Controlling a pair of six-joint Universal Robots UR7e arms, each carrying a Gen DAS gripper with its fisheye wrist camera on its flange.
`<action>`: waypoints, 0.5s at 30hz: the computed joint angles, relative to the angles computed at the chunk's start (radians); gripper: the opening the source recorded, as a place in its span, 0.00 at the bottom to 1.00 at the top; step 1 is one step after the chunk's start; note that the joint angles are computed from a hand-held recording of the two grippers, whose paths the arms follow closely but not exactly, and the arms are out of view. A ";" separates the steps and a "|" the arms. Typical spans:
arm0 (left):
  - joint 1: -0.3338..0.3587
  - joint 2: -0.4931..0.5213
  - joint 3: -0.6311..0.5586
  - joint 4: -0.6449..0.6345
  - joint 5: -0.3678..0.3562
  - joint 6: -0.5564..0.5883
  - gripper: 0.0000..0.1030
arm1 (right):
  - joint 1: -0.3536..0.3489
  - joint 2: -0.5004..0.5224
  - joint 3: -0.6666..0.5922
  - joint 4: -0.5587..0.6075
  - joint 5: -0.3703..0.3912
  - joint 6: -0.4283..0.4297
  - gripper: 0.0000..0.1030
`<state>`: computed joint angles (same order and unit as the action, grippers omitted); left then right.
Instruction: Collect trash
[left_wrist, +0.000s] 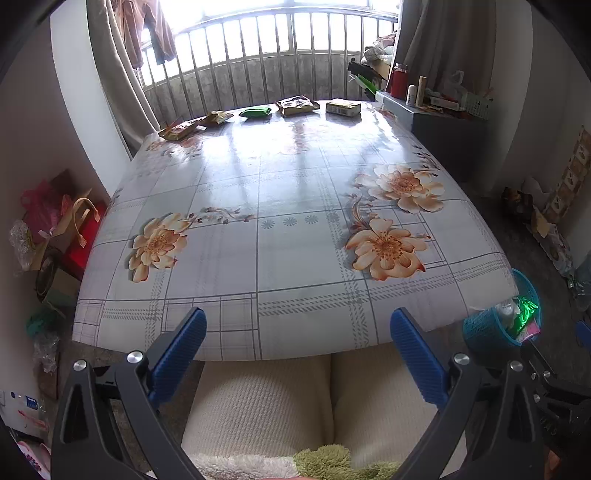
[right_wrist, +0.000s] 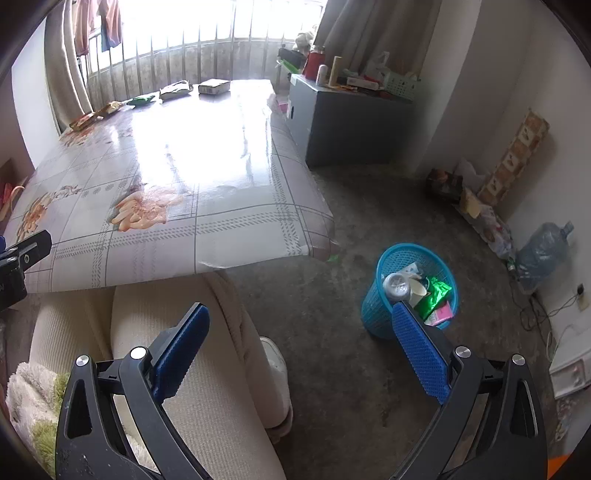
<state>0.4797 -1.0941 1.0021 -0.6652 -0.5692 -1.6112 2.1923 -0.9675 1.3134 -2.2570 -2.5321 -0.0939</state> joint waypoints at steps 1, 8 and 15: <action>0.000 -0.001 0.000 0.000 -0.001 -0.001 0.95 | 0.001 0.000 0.000 0.001 0.000 -0.002 0.92; -0.001 -0.005 0.001 0.004 -0.002 -0.019 0.95 | 0.001 -0.001 0.001 0.004 0.006 0.001 0.92; -0.001 -0.005 0.002 0.001 -0.001 -0.013 0.95 | 0.000 -0.002 0.002 0.005 0.008 0.001 0.92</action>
